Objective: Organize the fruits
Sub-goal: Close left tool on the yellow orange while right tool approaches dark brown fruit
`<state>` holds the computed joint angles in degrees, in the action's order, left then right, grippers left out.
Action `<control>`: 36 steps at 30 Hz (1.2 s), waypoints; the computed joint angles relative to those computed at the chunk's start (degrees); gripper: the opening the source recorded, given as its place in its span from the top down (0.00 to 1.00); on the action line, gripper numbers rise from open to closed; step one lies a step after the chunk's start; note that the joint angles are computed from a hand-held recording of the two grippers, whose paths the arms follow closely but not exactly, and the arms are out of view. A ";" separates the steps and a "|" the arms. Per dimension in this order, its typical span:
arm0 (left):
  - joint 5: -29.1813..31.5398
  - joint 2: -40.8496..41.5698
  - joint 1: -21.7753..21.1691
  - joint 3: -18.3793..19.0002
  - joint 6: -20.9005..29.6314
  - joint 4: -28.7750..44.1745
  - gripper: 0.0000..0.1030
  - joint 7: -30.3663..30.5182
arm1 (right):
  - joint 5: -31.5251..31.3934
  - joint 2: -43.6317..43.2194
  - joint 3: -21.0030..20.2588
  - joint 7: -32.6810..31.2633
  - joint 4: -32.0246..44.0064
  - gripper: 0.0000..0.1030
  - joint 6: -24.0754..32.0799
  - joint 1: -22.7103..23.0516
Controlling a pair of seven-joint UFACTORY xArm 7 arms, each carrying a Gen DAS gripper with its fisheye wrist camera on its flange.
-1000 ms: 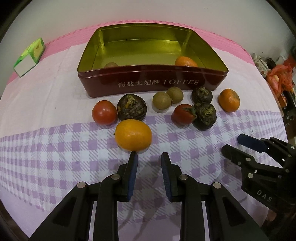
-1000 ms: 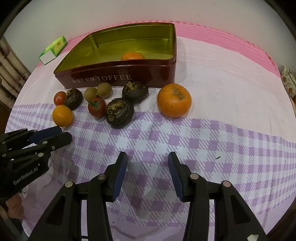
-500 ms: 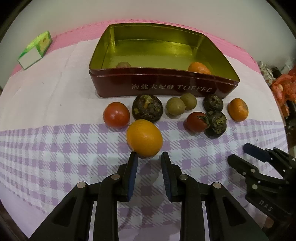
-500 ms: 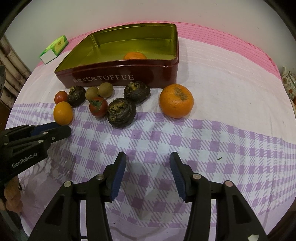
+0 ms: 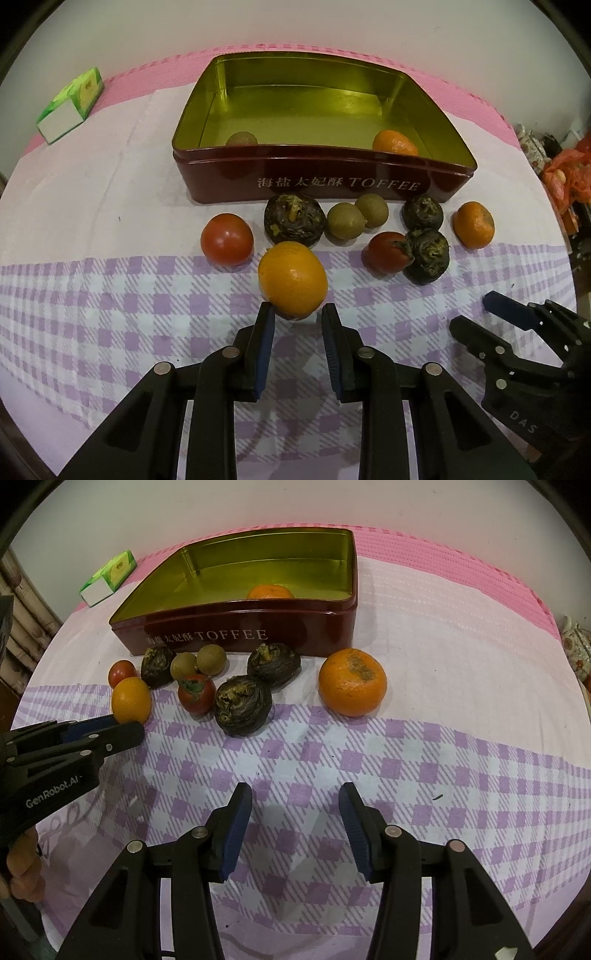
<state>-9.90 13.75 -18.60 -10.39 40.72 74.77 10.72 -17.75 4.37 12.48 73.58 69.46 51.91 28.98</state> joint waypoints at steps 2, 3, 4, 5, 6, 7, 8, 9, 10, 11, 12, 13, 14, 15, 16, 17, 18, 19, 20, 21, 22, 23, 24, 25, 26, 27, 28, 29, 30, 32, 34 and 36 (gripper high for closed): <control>-0.37 0.28 0.24 0.09 0.34 0.33 0.73 -0.03 | -0.07 0.07 -0.01 0.20 0.07 0.54 -0.08 0.04; -0.25 0.52 0.23 0.21 0.47 0.65 0.73 -0.40 | -0.08 0.06 0.00 0.15 0.08 0.54 -0.02 0.06; -0.72 0.60 0.51 0.18 0.39 0.66 0.73 -0.08 | -0.11 -0.02 -0.01 0.17 -0.03 0.54 -0.10 0.07; -1.26 0.90 0.79 0.12 0.45 0.85 0.73 0.25 | -0.12 -0.01 0.00 0.23 0.00 0.54 -0.08 0.08; -1.39 1.15 0.93 0.15 0.59 1.10 0.72 0.45 | -0.12 -0.02 -0.02 0.25 -0.01 0.54 -0.16 0.07; -1.38 1.33 0.97 0.18 0.63 1.36 0.71 0.48 | -0.10 -0.03 -0.04 0.21 -0.03 0.54 -0.25 0.04; -1.52 1.39 1.05 0.15 0.42 1.27 0.69 0.62 | -0.07 -0.09 -0.06 0.17 -0.08 0.54 -0.32 0.00; -1.70 1.40 1.16 0.12 0.37 1.24 0.65 0.83 | -0.05 -0.22 -0.05 0.17 -0.22 0.54 -0.37 -0.01; -2.05 1.25 1.41 0.06 0.39 1.03 0.64 1.38 | -0.03 -0.24 -0.03 0.17 -0.24 0.54 -0.36 -0.02; -2.29 1.04 1.54 0.01 0.36 0.76 0.62 1.83 | -0.03 -0.27 -0.03 0.15 -0.27 0.54 -0.39 -0.05; -2.14 0.96 1.48 0.04 0.25 0.65 0.62 1.94 | -0.02 -0.32 -0.03 0.17 -0.33 0.54 -0.48 -0.08; -1.74 0.93 1.33 0.14 0.29 0.69 0.62 1.78 | -0.02 -0.35 -0.03 0.21 -0.38 0.54 -0.57 -0.11; -1.45 0.96 1.16 0.20 0.15 0.78 0.62 1.48 | -0.01 -0.40 -0.01 0.20 -0.44 0.54 -0.62 -0.12; -1.17 1.01 0.95 0.25 -0.14 0.91 0.61 0.97 | 0.00 -0.41 -0.02 0.09 -0.43 0.54 -0.63 -0.17; -0.53 1.06 0.64 0.41 -0.43 1.02 0.61 0.14 | -0.02 -0.51 -0.01 0.13 -0.55 0.54 -0.66 -0.18; 0.10 1.26 0.41 0.56 -0.39 1.35 0.61 -0.57 | -0.05 -0.45 0.03 0.19 -0.45 0.54 -0.60 -0.17; 0.24 1.65 0.40 0.55 -0.09 2.00 0.61 -0.87 | 0.00 -0.43 0.02 0.09 -0.41 0.54 -0.59 -0.20; 0.41 2.06 0.39 0.59 0.08 2.61 0.61 -1.22 | 0.04 -0.47 0.02 0.12 -0.46 0.54 -0.63 -0.21; 1.21 2.50 -0.03 0.71 0.08 3.20 0.61 -2.20 | 0.05 -0.53 0.00 0.16 -0.52 0.54 -0.70 -0.24; 1.85 2.79 -0.26 0.78 0.00 3.56 0.61 -2.72 | -0.01 -0.51 0.06 0.27 -0.50 0.54 -0.66 -0.20; 2.52 3.18 -0.47 0.81 -0.06 4.06 0.61 -2.98 | -0.01 -0.55 0.06 0.23 -0.54 0.54 -0.66 -0.21; 3.30 3.49 -0.72 0.91 -0.28 4.34 0.61 -3.36 | -0.01 -0.57 0.05 0.25 -0.57 0.54 -0.69 -0.23; 3.93 3.78 -0.91 0.98 -0.38 4.60 0.61 -3.74 | -0.01 -0.58 0.06 0.35 -0.59 0.54 -0.72 -0.23; 4.43 4.13 -1.02 1.04 -0.25 4.97 0.61 -4.03 | 0.09 -0.62 0.02 0.20 -0.62 0.54 -0.77 -0.30; 4.30 4.35 -0.86 0.89 -0.20 5.15 0.61 -3.81 | 0.09 -0.63 0.05 0.18 -0.65 0.54 -0.76 -0.30; 4.30 4.92 -0.79 0.80 0.05 5.86 0.62 -3.62 | 0.06 -0.63 0.08 0.25 -0.68 0.54 -0.78 -0.28; 4.38 4.93 -0.72 0.73 -0.06 5.84 0.62 -3.30 | 0.06 -0.62 0.09 0.27 -0.66 0.54 -0.75 -0.27; 4.59 5.02 -0.75 0.74 -0.38 5.87 0.63 -3.14 | 0.21 -0.62 0.05 -0.02 -0.64 0.54 -0.80 -0.36; 4.73 4.88 -0.72 0.67 -0.78 5.60 0.64 -2.68 | 0.18 -0.59 0.05 0.10 -0.62 0.54 -0.81 -0.35; 5.84 4.44 -1.27 0.79 -1.60 4.66 0.64 -2.93 | 0.07 -0.43 0.07 0.19 -0.42 0.54 -0.60 -0.32; 6.17 3.64 -1.20 0.70 -2.06 3.54 0.64 -2.29 | 0.00 -0.01 0.07 -0.22 0.18 0.54 -0.03 -0.25; 5.81 2.39 -1.06 0.48 -2.46 1.93 0.64 -1.82 | 0.08 0.46 0.02 -0.59 0.70 0.54 -0.05 -0.17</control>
